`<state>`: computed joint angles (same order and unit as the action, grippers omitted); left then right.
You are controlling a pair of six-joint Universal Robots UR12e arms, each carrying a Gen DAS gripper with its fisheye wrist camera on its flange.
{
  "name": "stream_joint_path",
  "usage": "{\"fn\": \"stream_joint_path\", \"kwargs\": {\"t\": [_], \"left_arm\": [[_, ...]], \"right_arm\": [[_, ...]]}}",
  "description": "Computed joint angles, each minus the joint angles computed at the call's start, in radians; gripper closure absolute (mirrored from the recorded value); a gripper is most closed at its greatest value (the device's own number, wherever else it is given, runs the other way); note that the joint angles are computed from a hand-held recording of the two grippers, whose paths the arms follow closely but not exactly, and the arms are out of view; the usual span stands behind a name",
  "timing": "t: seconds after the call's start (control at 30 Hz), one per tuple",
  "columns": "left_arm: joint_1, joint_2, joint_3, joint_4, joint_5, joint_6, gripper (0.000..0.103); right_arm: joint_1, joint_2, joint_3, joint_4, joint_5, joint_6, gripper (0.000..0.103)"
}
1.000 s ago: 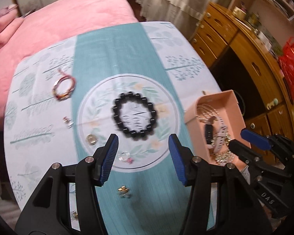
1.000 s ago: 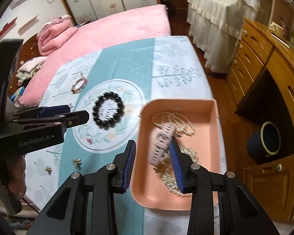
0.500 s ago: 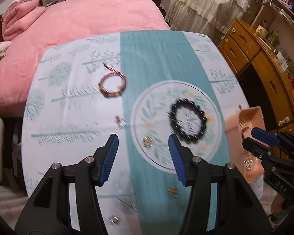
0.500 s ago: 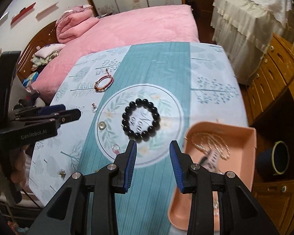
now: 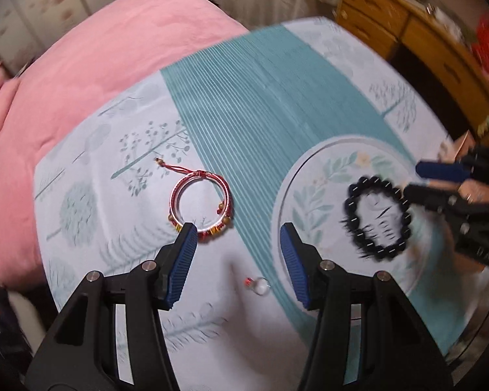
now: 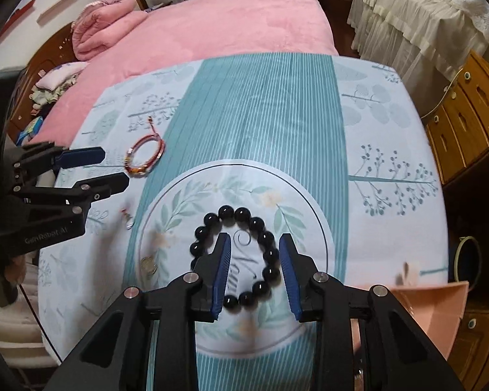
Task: Organize jewelry
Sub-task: 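Grasp the red string bracelet with the left tool while the right tool grasps the black bead bracelet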
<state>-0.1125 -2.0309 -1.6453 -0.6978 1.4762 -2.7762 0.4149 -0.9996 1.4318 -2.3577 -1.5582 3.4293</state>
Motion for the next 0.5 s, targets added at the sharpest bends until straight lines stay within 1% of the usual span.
{"fn": "stream_joint_path", "kwargs": {"t": [0.1,0.17,0.2,0.27,0.4,0.47,0.5], "left_arm": [[-0.001,-0.026,0.018,-0.013,0.013,0.045,0.054],[-0.005,-0.043,0.028,-0.013,0.036,0.081,0.064],[-0.007,-0.049,0.032,-0.013,0.045,0.091,0.066],[-0.007,-0.059,0.040,-0.016,0.046,0.103,0.070],[-0.010,-0.078,0.059,-0.028,0.056,0.121,0.073],[-0.011,-0.085,0.069,-0.039,0.048,0.133,0.079],[-0.012,-0.087,0.072,-0.042,0.046,0.134,0.080]], "right_arm": [[-0.002,0.022,-0.015,0.022,-0.005,0.000,0.074],[-0.005,0.032,-0.021,0.031,-0.002,0.008,0.075],[-0.006,0.036,-0.023,0.036,-0.001,0.011,0.076],[-0.008,0.040,-0.020,0.039,0.005,0.016,0.076],[-0.008,0.048,-0.019,0.046,0.003,0.013,0.078],[-0.007,0.049,-0.017,0.037,-0.001,0.008,0.080],[-0.006,0.050,-0.016,0.033,-0.006,0.006,0.082]]}}
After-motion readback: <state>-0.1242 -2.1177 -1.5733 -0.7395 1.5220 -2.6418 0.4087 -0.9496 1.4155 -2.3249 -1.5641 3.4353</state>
